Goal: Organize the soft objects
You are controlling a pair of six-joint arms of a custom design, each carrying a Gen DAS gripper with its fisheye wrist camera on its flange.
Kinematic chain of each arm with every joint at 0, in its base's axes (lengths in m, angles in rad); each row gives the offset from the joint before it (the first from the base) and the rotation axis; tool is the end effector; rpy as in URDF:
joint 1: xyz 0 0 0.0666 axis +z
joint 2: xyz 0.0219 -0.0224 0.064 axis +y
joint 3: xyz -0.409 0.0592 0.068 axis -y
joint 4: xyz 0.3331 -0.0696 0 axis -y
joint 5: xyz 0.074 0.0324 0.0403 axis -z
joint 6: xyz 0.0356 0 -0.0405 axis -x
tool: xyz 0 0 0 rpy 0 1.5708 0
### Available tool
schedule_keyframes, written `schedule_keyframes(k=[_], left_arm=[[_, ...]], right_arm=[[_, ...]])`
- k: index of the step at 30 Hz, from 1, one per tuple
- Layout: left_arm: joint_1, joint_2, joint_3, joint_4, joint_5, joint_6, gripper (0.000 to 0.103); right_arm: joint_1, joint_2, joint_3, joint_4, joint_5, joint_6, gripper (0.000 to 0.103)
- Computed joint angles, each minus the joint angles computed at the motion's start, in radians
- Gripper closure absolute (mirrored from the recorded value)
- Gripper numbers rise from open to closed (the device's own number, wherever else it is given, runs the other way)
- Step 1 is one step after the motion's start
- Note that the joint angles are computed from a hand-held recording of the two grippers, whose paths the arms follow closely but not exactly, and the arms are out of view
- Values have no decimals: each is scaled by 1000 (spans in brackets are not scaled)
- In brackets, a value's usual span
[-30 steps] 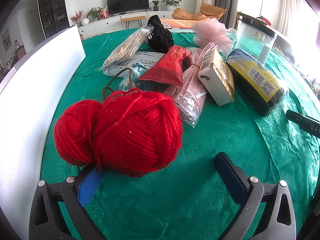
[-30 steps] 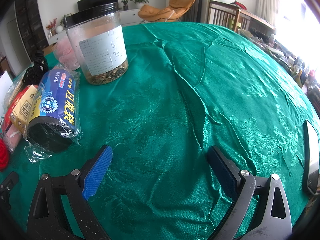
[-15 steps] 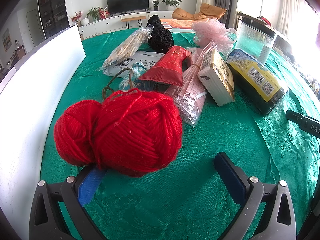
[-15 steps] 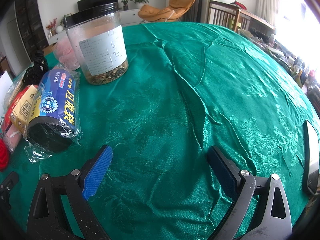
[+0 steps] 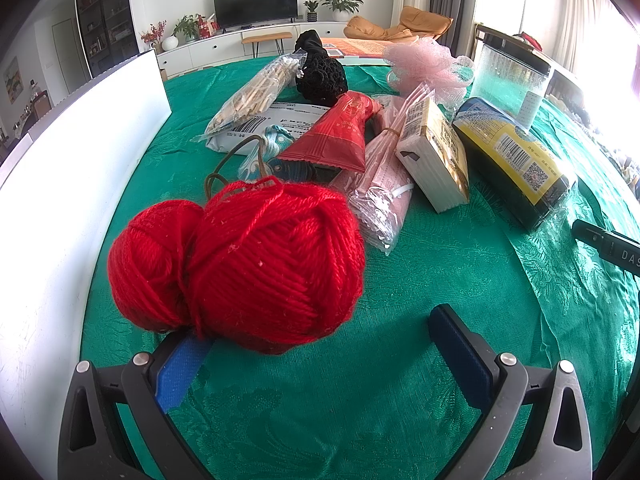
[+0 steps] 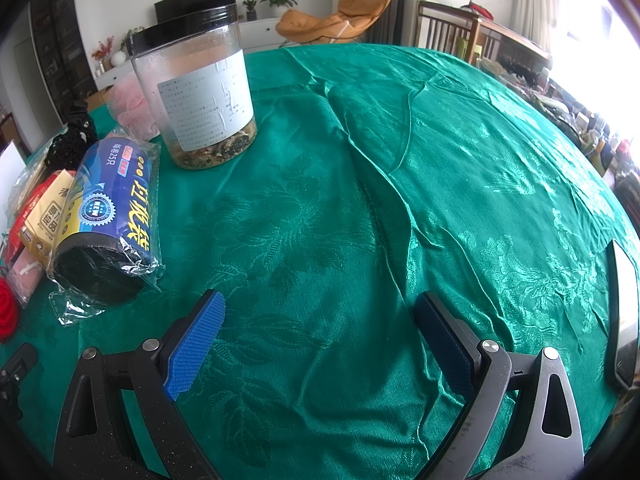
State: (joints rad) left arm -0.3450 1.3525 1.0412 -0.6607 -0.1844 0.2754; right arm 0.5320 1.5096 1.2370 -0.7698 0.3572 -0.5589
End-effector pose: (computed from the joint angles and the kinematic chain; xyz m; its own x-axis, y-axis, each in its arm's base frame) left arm 0.3579 -0.1221 0.3524 -0.8120 0.0078 -0.5836 0.0150 0.9999 -0.0075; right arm 0.3853 0.2119 0.3605 -0.8025 0.1041 -0.5876 0.1205 0.9926 0.0113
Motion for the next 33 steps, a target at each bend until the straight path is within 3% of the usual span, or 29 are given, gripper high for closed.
schedule_keyframes(k=[4,8,10,15,18,21,22,24,27,29,31,32,33], left_arm=[[0,-23,2,-63,36,-16,0],[21,-108,-35,-115,148,-34,0],[36,-140,-29,-141,159,-43,0],[103,-140,54,-193,181,-34,0],[168,-125,110,-203,246,-5,0],[197,-108,170,-229,252,-84,0],[192,-87,201,-264,231,-133,0],[175,-45,248,-313,172,-216,0],[175,-7,278,-339,143,-273,0],[195,31,316,-401,206,-310,0],[203,67,362,-473,247,-392,0],[194,79,379,-495,225,-436,0],[179,86,389,-502,195,-485,0]], right_arm=[[0,0,0,0,0,0,6],[0,0,0,0,0,0,6],[0,0,0,-1,0,0,6],[1,2,3,-2,3,0,6],[-2,9,16,-14,-4,-6,6],[-27,-27,16,-12,-145,82,7],[-28,-46,17,-5,-161,88,6],[-45,-62,52,17,-290,101,6],[-39,22,220,-61,-446,147,7],[-13,141,380,-193,-461,210,8],[1,260,525,-340,-435,240,10],[3,301,567,-392,-438,242,11],[3,324,586,-422,-449,238,20]])
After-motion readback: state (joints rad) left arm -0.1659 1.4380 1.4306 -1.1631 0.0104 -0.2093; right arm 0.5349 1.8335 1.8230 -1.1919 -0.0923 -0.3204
